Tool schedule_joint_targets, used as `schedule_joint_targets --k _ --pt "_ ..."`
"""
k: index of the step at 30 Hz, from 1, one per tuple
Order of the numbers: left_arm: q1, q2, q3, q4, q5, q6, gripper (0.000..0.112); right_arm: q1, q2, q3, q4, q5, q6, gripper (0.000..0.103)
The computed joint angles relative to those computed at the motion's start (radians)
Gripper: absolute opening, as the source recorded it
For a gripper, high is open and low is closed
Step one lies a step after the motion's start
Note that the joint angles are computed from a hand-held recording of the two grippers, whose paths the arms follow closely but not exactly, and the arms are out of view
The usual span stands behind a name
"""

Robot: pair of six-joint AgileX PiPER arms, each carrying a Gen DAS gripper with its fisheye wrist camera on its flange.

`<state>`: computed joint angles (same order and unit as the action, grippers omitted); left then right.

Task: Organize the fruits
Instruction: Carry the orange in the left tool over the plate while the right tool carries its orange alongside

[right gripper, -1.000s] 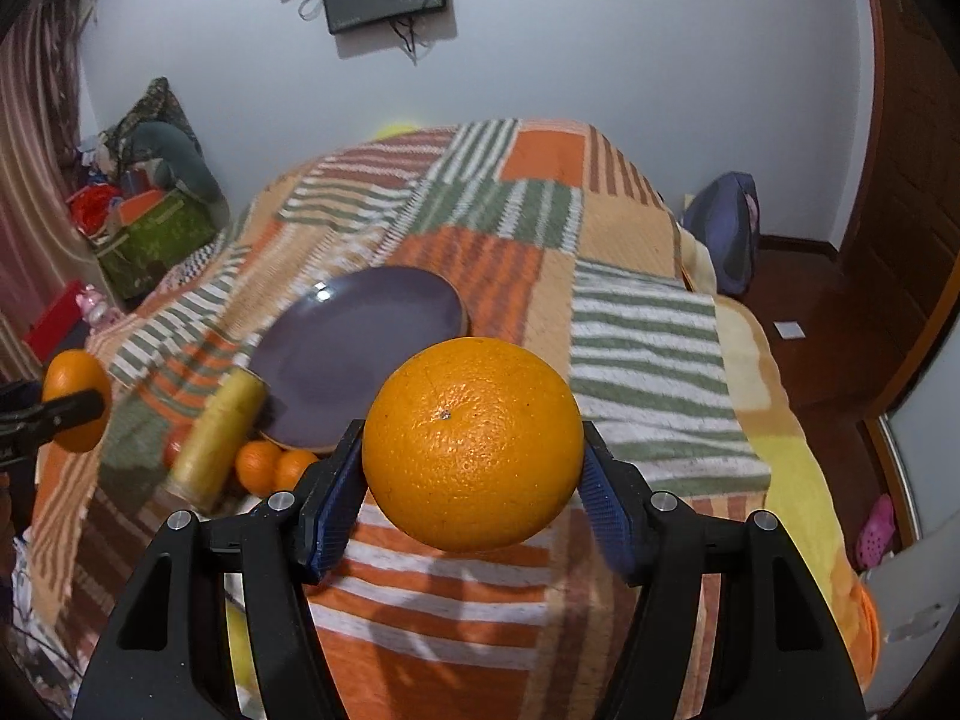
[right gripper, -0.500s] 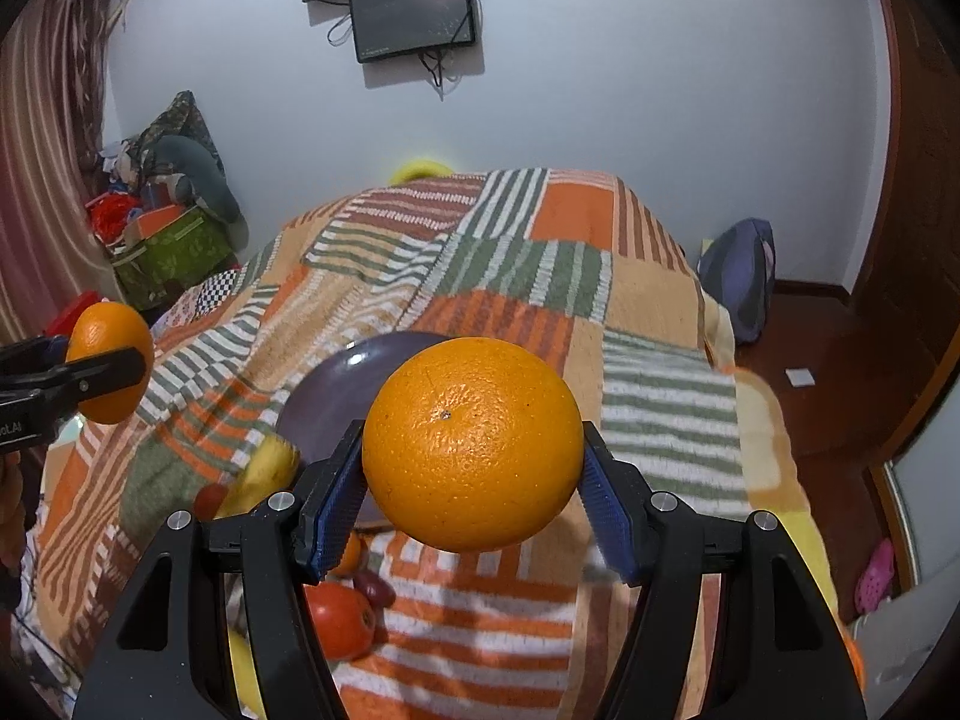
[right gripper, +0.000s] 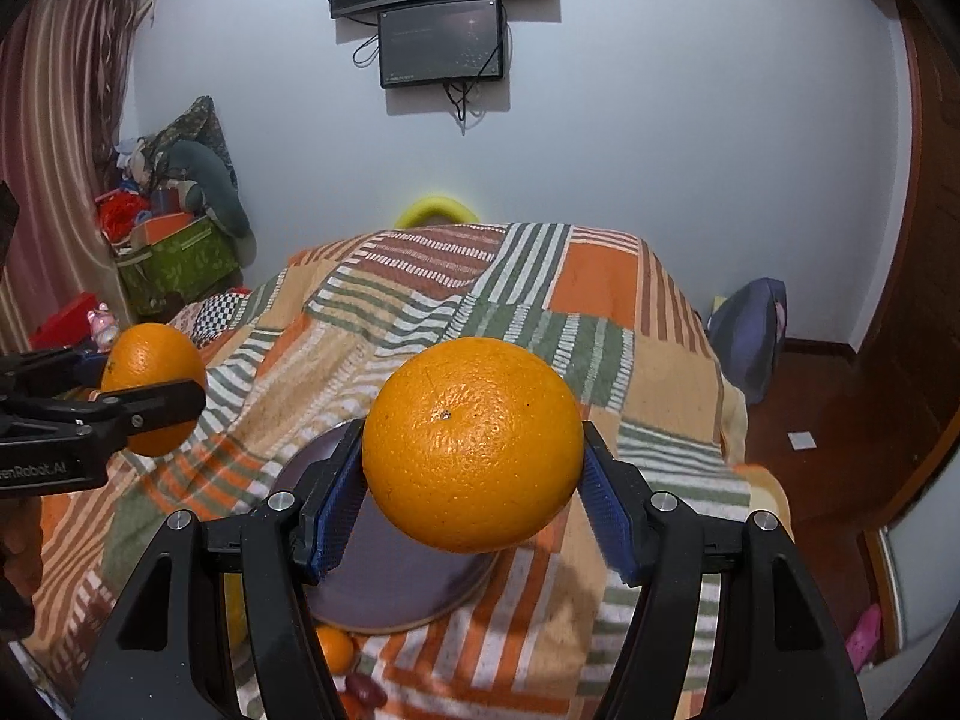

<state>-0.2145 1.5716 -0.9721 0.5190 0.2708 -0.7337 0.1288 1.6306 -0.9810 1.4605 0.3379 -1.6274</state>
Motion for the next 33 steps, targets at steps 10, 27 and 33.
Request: schedule_joint_targets --k 10,27,33 --pt "0.073 0.209 -0.159 -0.126 0.02 0.158 0.07 0.042 0.119 -0.093 -0.071 -0.016 0.078 0.063" --pt "0.121 0.472 -0.404 -0.464 0.133 0.514 0.07 0.094 0.369 -0.352 -0.63 0.044 0.581 0.063" --pt "0.103 0.531 -0.484 -0.502 0.181 0.582 0.07 0.101 0.402 -0.382 -0.706 0.067 0.623 0.063"
